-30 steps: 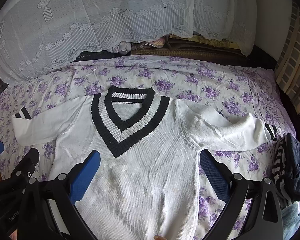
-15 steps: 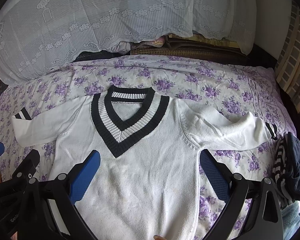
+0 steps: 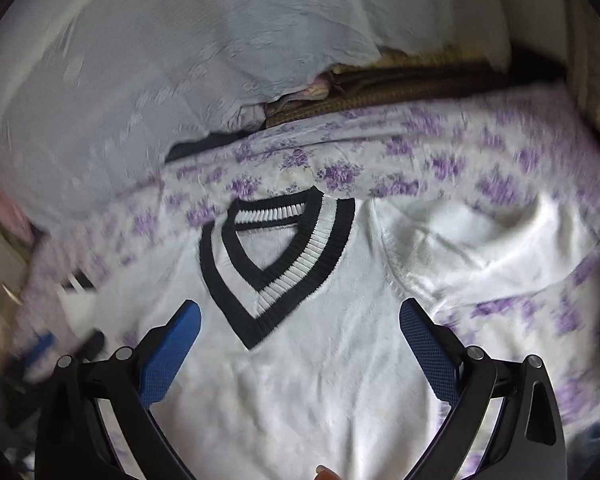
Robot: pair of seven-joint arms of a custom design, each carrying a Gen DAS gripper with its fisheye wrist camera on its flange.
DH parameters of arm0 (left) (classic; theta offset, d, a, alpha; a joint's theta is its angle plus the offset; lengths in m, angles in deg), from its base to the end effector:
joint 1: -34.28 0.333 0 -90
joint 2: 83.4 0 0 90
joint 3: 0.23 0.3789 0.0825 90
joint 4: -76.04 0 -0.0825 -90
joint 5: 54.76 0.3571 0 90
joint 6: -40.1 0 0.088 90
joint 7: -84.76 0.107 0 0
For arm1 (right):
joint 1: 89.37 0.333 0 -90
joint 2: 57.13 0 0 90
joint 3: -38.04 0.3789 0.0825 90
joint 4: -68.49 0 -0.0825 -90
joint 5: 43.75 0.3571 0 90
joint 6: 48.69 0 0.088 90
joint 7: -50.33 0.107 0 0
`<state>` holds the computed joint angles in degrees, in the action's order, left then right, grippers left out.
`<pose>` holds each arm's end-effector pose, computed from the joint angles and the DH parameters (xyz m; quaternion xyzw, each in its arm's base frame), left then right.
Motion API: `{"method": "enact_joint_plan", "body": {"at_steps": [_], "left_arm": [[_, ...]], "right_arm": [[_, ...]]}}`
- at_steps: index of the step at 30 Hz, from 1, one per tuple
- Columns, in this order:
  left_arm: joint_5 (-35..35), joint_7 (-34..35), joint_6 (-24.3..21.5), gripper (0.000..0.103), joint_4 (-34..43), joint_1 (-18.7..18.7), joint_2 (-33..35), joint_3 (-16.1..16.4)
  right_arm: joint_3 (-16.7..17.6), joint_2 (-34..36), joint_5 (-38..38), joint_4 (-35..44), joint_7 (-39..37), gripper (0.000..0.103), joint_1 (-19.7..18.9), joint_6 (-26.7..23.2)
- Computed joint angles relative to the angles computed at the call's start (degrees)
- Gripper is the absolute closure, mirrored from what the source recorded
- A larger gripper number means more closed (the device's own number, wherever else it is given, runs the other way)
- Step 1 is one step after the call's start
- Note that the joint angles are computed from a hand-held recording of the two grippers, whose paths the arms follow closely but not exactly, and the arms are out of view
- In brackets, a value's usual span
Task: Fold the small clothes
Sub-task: 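Reach the right tool to the white sock with black cuff and grasp it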
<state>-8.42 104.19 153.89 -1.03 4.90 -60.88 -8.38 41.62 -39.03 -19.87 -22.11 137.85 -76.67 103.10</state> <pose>0.5966 -0.3728 0.6098 -0.7612 0.5315 -0.1704 0.3301 0.6745 0.1777 0.6111 -0.6575 0.6415 -0.0904 0.3847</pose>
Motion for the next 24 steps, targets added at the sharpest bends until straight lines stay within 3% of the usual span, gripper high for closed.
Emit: {"method": "enact_joint_plan", "body": {"at_steps": [3,7,9,12,14,16,18,19,21,22,24], "left_arm": [[-3.54,-1.28,3.57,0.004,-1.87,2.81,0.69,0.03],[-9.81,-1.01,9.43,0.004,-5.04,6.51,1.18,-0.56],[-11.41,-0.15,10.36,0.004,-5.11,7.03,1.98,-0.51],[-12.70,1.03,8.15,0.004,-3.75,6.78,3.85,0.00],[-14.48,2.63,6.63,0.004,-2.95,7.21,5.37,-0.06],[-16.81,3.06,8.96,0.004,-4.58,8.49,5.53,-0.36],[-17.35,1.82,12.56,0.004,-7.42,9.11,4.33,-0.04],[-17.41,1.61,13.19,0.004,-7.98,9.19,4.02,0.09],[-17.45,1.95,13.57,0.004,-8.26,9.26,4.02,0.19],[-16.99,1.78,13.63,0.004,-8.45,9.05,3.96,0.42],[-16.24,1.27,13.38,0.004,-8.68,8.66,3.77,0.72]], "right_arm": [[2.17,2.58,12.04,1.13,1.97,0.003,-4.37,-0.84],[1.26,5.01,10.90,3.32,2.62,0.003,-4.00,-0.65],[2.71,6.00,11.94,4.39,0.02,0.003,-4.50,0.13],[6.75,11.05,16.50,12.13,-6.55,0.003,-7.33,-7.18],[4.49,15.91,12.77,19.52,-3.74,0.003,-5.46,-12.04],[0.95,18.99,7.52,23.60,0.89,0.003,-3.51,-13.71],[-0.07,20.25,5.33,24.04,2.81,0.003,-3.77,-13.38],[1.48,20.21,6.21,22.47,1.55,0.004,-5.67,-11.96],[8.03,19.82,17.20,19.62,-9.84,0.004,-11.89,-10.31],[9.02,18.88,20.15,17.81,-12.02,0.004,-13.61,-9.46],[5.73,15.59,19.60,13.00,-10.18,0.004,-12.55,-4.02]]}}
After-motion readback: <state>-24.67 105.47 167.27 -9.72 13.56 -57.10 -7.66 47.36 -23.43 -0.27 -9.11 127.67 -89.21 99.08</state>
